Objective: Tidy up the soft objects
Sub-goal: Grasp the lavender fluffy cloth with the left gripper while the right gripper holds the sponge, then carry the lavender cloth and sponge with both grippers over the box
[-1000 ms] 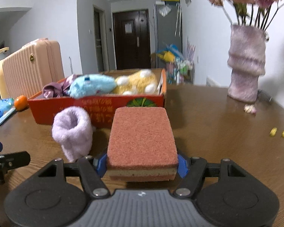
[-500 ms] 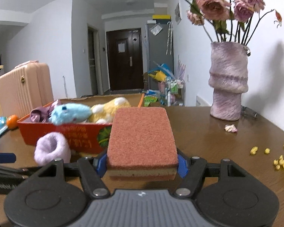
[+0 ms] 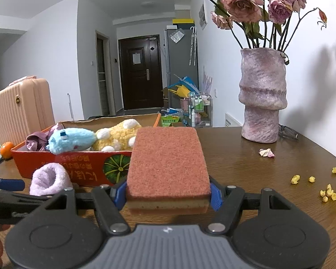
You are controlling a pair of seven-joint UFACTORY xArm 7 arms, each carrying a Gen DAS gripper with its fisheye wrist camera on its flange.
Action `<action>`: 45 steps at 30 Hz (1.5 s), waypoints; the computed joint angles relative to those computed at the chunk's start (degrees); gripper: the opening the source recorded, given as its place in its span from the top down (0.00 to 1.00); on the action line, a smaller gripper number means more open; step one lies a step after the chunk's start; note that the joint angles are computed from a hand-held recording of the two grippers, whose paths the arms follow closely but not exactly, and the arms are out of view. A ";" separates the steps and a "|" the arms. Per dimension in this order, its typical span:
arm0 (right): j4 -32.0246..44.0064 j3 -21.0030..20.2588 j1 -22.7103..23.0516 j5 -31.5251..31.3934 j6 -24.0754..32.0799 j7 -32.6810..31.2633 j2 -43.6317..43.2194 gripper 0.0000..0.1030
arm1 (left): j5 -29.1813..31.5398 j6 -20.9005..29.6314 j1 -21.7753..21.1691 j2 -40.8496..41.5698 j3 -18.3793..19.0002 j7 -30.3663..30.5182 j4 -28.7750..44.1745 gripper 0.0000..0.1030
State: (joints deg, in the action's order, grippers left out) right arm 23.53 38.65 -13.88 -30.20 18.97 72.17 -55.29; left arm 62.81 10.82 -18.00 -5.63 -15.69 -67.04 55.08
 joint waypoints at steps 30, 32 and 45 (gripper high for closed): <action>1.14 2.57 -0.79 -3.21 3.61 2.15 -0.95 0.34 | -6.90 -6.76 4.44 -3.60 -0.97 6.45 -4.22 0.67; 1.20 2.80 -0.71 -3.29 4.13 2.78 -1.40 0.34 | -7.83 -8.02 5.81 -4.69 -1.64 7.48 -5.26 0.67; 6.13 8.32 -6.72 -5.55 1.76 7.18 -1.38 0.33 | -15.69 -18.25 14.72 -10.66 -5.00 13.88 -9.70 0.67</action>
